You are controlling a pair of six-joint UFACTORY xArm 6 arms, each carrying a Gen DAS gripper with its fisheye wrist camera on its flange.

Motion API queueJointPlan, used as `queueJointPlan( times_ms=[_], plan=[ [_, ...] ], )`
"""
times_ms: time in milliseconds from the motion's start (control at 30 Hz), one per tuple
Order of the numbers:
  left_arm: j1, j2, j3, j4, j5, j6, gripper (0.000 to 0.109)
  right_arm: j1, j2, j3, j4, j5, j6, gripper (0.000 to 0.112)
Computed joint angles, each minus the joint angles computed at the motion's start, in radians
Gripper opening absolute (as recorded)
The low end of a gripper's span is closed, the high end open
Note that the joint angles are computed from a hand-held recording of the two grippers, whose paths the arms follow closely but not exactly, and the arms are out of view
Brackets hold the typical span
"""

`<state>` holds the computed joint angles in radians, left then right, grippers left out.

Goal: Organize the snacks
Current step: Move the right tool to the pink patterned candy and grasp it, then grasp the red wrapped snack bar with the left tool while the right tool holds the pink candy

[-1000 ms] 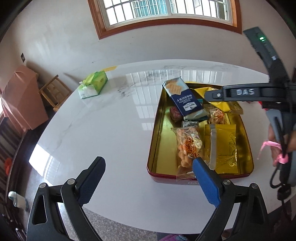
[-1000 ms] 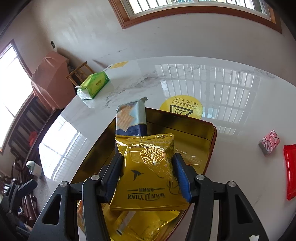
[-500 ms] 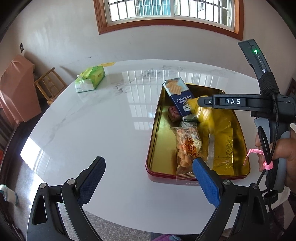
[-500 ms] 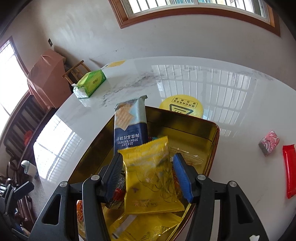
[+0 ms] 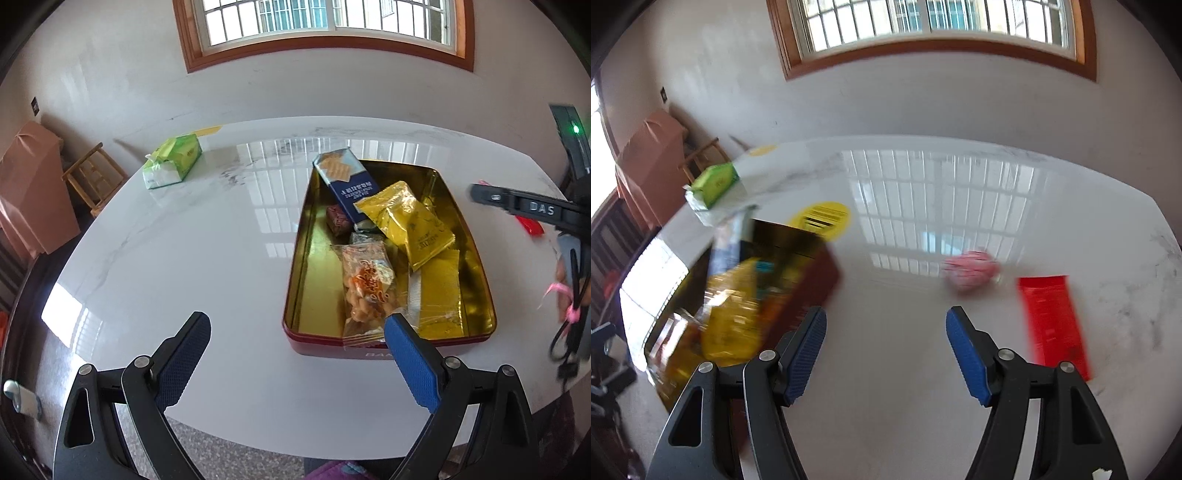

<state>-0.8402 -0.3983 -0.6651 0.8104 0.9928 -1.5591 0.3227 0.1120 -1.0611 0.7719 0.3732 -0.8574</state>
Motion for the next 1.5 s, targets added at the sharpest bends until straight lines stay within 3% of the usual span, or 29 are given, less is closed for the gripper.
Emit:
queueJointPlan(
  times_ms=[133,333,600,667,700,767,833,967,1067,1133,1300,1500],
  plan=[
    [0.000,0.025,-0.023,0.002,-0.021,0.018,0.095,-0.051,0.107,-0.133,-0.117,0.062,0.028,0.069],
    [-0.002,0.082,-0.077,-0.012,-0.034,0.070,0.095,-0.055,0.253,-0.289,-0.255,0.067,0.043,0.071],
    [0.017,0.114,-0.130,-0.034,-0.057,0.113,0.095,-0.075,0.382,-0.475,-0.308,0.237,0.005,0.072],
    [0.023,0.124,-0.146,-0.042,-0.073,0.124,0.095,-0.073,0.399,-0.494,-0.318,0.265,-0.003,0.066],
    [0.023,0.130,-0.155,-0.042,-0.077,0.128,0.095,-0.068,0.401,-0.489,-0.359,0.254,0.026,0.042],
    [0.019,0.152,-0.182,-0.037,-0.075,0.138,0.095,-0.067,0.387,-0.472,-0.363,0.261,0.028,0.041],
    [0.015,0.180,-0.212,-0.040,-0.063,0.157,0.095,-0.065,0.319,-0.379,-0.341,0.197,-0.001,0.041],
    [0.002,0.232,-0.276,-0.044,-0.028,0.191,0.095,-0.145,0.128,-0.193,-0.023,0.181,-0.184,0.041],
    [-0.010,0.258,-0.311,-0.038,-0.014,0.205,0.095,-0.242,-0.008,-0.037,0.091,0.119,-0.241,0.041],
    [-0.017,0.285,-0.342,-0.044,-0.011,0.228,0.095,-0.315,-0.062,0.052,0.072,0.025,-0.240,0.041],
    [-0.012,0.381,-0.461,-0.112,-0.063,0.345,0.095,-0.478,-0.068,0.129,-0.068,-0.089,-0.179,0.041],
    [0.014,0.588,-0.726,-0.268,-0.129,0.557,0.095,-0.557,-0.018,0.108,0.004,-0.095,-0.232,0.041]
  ],
)
